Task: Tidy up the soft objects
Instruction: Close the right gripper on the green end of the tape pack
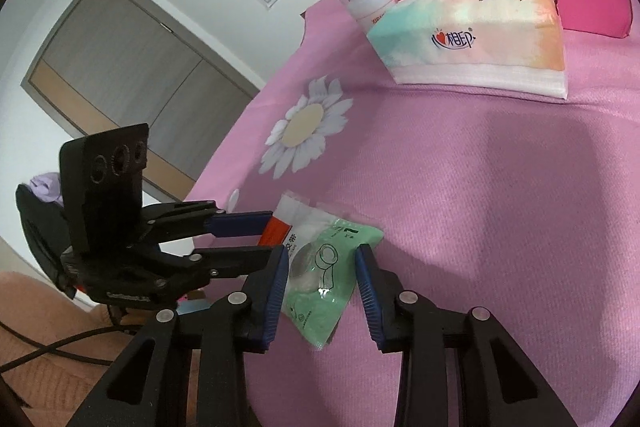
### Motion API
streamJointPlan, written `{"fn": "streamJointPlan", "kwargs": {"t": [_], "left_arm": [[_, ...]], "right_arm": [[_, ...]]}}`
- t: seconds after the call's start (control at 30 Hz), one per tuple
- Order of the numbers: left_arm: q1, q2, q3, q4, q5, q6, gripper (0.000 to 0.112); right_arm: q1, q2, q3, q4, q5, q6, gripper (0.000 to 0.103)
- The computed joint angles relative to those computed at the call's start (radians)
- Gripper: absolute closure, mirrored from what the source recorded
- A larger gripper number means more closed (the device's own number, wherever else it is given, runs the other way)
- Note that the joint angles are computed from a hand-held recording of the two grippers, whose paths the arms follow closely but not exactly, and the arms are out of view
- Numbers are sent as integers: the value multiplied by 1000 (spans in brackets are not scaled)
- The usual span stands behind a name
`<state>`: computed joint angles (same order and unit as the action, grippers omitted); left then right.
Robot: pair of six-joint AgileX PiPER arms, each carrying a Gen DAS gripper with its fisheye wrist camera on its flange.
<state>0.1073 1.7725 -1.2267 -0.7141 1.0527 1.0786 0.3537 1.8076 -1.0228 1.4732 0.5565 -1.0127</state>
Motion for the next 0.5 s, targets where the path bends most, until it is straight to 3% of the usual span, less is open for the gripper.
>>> {"fn": "streamJointPlan", "kwargs": {"t": [0.1, 0.2, 0.27, 0.5], "left_arm": [[-27, 1, 12, 57, -50, -19, 74], [12, 57, -57, 32, 46, -49, 73], [17, 64, -66, 31, 58, -44, 73], [-3, 10, 13, 18, -34, 15, 74]], "right_arm": [[5, 5, -5, -3, -10, -6, 67], [10, 4, -9, -16, -18, 1, 67], [12, 0, -8, -22, -25, 7, 68], [-12, -32, 7, -86, -64, 61, 63]]}}
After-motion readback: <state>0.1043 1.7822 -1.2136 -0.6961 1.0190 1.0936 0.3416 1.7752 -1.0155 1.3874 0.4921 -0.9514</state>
